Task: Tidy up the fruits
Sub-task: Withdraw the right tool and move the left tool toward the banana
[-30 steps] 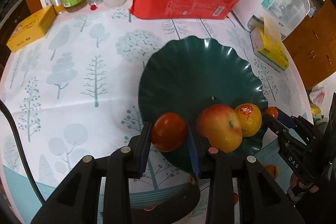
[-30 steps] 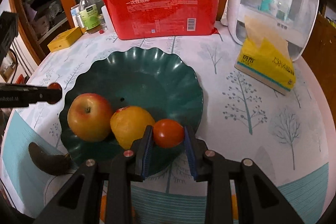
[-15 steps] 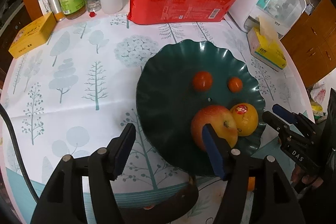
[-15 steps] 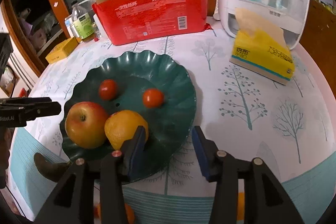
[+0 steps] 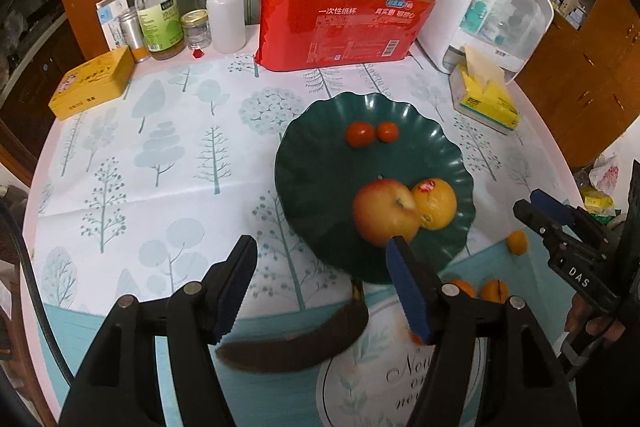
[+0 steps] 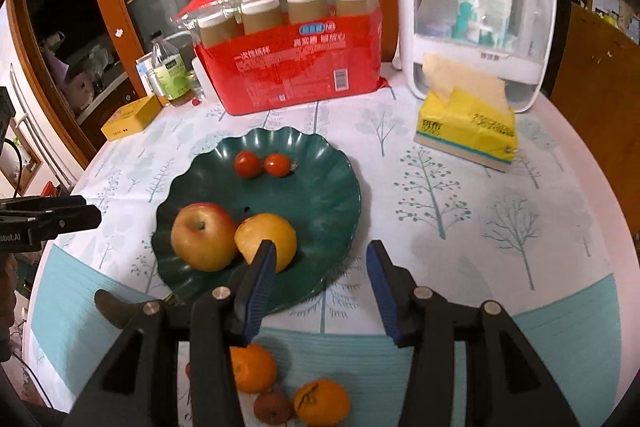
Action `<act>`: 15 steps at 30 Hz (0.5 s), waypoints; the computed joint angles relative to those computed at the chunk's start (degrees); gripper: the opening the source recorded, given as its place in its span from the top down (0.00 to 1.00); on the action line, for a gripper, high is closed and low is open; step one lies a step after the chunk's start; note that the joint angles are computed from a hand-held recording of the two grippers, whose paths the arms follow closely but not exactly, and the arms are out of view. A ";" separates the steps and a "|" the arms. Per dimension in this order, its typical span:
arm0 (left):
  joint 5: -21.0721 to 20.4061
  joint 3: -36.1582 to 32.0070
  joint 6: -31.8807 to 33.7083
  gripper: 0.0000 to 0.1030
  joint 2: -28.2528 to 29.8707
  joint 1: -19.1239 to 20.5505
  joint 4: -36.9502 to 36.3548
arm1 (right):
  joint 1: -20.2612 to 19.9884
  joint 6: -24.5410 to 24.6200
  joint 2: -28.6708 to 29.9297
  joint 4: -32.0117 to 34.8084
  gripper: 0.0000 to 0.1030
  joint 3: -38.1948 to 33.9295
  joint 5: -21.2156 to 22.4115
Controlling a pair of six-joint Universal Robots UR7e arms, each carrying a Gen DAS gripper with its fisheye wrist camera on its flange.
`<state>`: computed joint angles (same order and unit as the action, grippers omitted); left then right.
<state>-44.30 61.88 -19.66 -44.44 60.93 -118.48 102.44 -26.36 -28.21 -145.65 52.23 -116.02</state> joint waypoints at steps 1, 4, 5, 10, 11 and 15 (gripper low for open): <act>-0.12 1.17 -0.14 0.35 -0.80 -0.34 -0.41 | 0.06 0.00 -0.57 -0.51 0.54 0.85 -0.01; 0.47 4.42 -0.66 0.34 -2.86 -1.43 -1.12 | 0.36 0.40 -3.24 -2.82 0.53 5.17 -0.32; 0.62 5.26 -0.75 0.34 -3.38 -1.76 -1.23 | 0.41 0.62 -3.87 -3.21 0.53 6.14 -0.39; 1.18 9.33 -0.81 0.34 -6.02 -3.30 -1.56 | 0.46 3.33 -7.99 -6.09 0.48 12.82 -1.04; 1.21 10.43 -0.66 0.34 -6.73 -3.62 -1.80 | 0.44 4.09 -8.80 -6.58 0.47 14.15 -1.11; 0.82 12.76 -1.05 0.33 -8.25 -4.20 -1.12 | 0.33 6.80 -11.68 -8.18 0.45 18.86 -1.61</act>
<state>-43.48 74.65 -20.71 -52.69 56.74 -119.60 102.77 -19.55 -39.89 -153.83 71.09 -117.63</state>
